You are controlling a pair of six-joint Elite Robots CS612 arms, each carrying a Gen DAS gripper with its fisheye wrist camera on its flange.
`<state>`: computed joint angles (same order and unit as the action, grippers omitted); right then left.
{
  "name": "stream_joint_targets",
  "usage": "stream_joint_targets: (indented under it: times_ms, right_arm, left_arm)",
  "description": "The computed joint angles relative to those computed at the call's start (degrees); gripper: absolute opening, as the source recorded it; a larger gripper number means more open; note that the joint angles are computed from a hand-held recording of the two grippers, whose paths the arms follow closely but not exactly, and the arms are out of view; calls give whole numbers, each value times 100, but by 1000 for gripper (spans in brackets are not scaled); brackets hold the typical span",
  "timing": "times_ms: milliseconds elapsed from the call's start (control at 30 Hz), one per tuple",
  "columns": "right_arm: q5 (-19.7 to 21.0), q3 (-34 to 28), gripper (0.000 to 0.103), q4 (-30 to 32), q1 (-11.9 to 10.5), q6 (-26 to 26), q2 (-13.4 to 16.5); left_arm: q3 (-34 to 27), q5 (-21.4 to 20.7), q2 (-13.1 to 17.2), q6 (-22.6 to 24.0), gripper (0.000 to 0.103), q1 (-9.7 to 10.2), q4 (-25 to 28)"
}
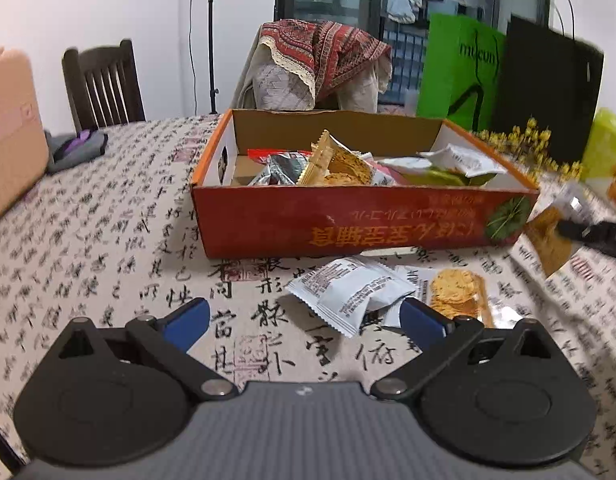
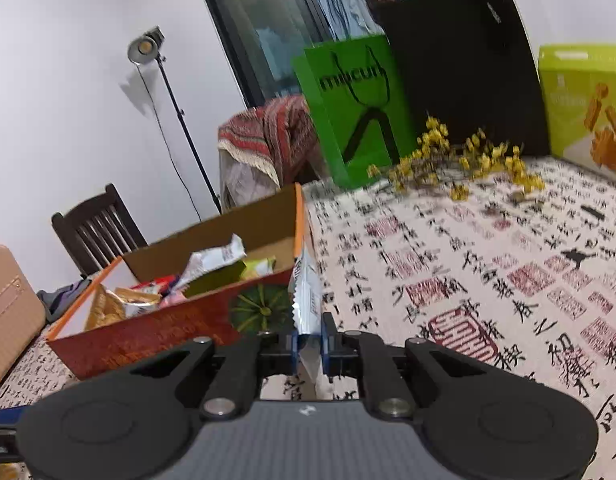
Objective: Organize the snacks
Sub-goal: 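Grasp another white sachet with the left tool while the right tool holds its sachet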
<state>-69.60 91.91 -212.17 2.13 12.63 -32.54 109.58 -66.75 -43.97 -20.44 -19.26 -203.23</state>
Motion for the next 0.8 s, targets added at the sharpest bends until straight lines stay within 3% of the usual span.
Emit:
stream_joint_targets:
  times_ms: [333, 433, 733, 800]
  right_arm:
    - [-1, 62, 10, -197, 11, -108, -18]
    - [36, 73, 10, -231, 6, -128, -15]
    - [54, 101, 10, -282, 21, -249, -18]
    - [53, 107, 10, -308, 24, -254, -17]
  left_arm:
    - [-507, -249, 205, 781, 103, 56, 586]
    - [-652, -343, 276, 763, 103, 103, 802]
    - [-749, -728, 422, 598, 103, 222, 582]
    - [-743, -806, 428, 603, 98, 238, 518]
